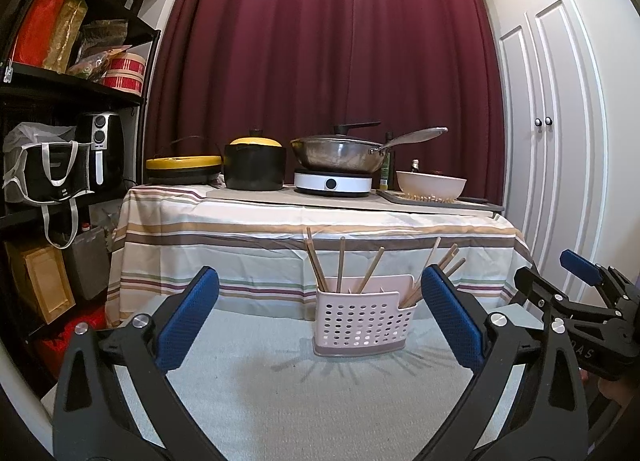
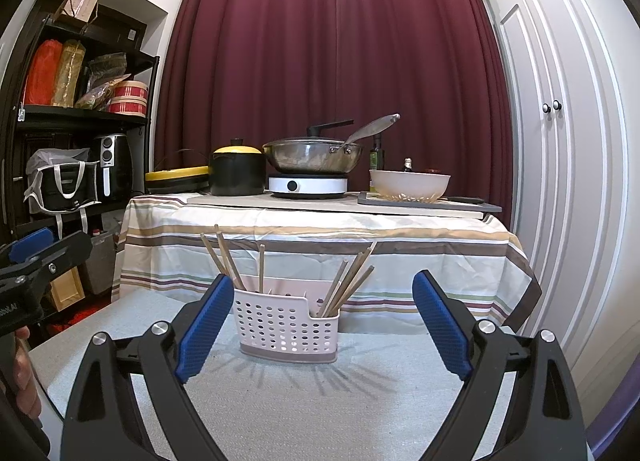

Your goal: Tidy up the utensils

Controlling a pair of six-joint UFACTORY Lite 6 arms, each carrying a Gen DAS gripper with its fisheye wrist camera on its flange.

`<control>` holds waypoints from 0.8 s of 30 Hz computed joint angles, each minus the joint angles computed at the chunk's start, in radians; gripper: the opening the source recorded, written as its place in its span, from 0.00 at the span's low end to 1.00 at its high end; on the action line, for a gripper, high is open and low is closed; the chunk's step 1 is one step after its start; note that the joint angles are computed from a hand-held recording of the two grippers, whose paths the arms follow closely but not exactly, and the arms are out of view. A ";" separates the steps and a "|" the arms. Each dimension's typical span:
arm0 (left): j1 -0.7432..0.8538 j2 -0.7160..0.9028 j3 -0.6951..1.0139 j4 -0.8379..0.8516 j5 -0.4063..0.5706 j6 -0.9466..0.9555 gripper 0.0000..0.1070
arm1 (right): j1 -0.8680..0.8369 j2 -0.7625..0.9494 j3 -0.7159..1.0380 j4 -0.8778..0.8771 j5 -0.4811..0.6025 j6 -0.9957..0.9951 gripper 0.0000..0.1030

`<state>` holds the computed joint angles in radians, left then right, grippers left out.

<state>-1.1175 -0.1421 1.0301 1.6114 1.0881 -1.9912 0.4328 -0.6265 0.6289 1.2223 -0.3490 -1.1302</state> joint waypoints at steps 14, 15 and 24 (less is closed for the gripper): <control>0.021 0.039 0.033 -0.026 -0.027 0.025 0.92 | -0.017 0.015 0.005 -0.018 0.016 0.010 0.86; 0.023 0.036 0.029 -0.024 -0.033 0.020 0.92 | -0.016 0.015 0.004 -0.018 0.014 0.011 0.86; 0.045 0.050 0.014 -0.007 -0.031 -0.040 0.92 | -0.017 0.041 0.004 -0.045 0.015 0.047 0.86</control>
<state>-1.0729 -0.0926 1.0446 1.6045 1.0567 -2.0309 0.4160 -0.5851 0.6324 1.1776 -0.3336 -1.0835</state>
